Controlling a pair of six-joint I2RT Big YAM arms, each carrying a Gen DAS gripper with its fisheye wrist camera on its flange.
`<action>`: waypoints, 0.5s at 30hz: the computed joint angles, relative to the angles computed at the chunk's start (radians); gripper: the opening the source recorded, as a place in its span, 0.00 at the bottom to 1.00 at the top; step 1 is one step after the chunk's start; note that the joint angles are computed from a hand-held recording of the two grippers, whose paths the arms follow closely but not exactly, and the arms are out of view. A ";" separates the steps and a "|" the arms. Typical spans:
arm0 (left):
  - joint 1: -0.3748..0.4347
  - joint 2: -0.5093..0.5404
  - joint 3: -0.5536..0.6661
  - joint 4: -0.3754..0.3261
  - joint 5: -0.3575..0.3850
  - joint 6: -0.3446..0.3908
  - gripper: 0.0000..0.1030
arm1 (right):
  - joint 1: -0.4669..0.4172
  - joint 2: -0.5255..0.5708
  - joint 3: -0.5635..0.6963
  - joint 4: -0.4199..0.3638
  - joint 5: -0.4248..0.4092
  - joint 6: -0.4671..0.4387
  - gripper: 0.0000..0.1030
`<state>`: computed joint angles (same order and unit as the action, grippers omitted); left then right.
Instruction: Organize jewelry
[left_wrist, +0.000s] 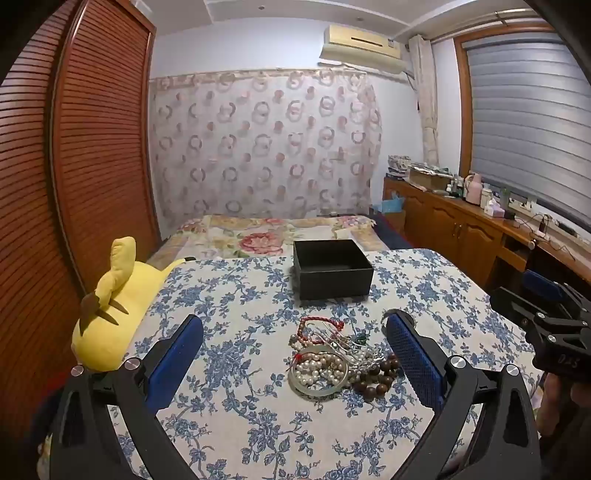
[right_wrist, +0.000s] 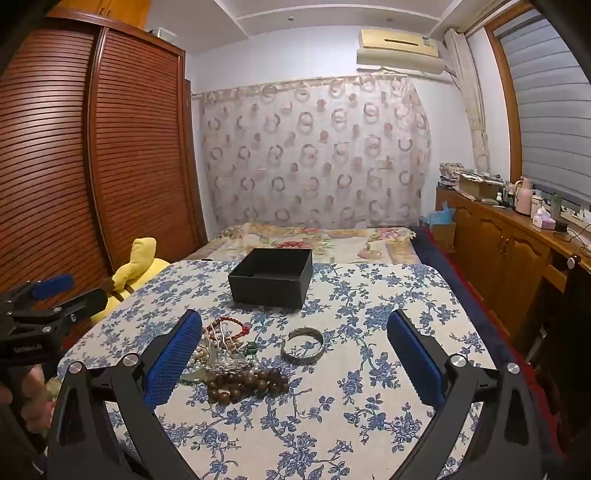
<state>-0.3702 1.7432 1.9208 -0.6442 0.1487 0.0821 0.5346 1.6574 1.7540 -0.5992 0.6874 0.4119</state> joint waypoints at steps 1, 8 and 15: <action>0.000 0.001 0.002 -0.002 -0.001 0.001 0.93 | 0.000 0.001 0.001 -0.001 0.000 -0.002 0.98; 0.001 -0.005 -0.009 0.010 0.001 -0.004 0.93 | -0.003 -0.006 -0.007 -0.008 -0.001 0.006 0.98; 0.000 0.001 0.006 0.010 0.006 -0.010 0.93 | -0.006 -0.003 -0.006 -0.010 -0.002 0.008 0.98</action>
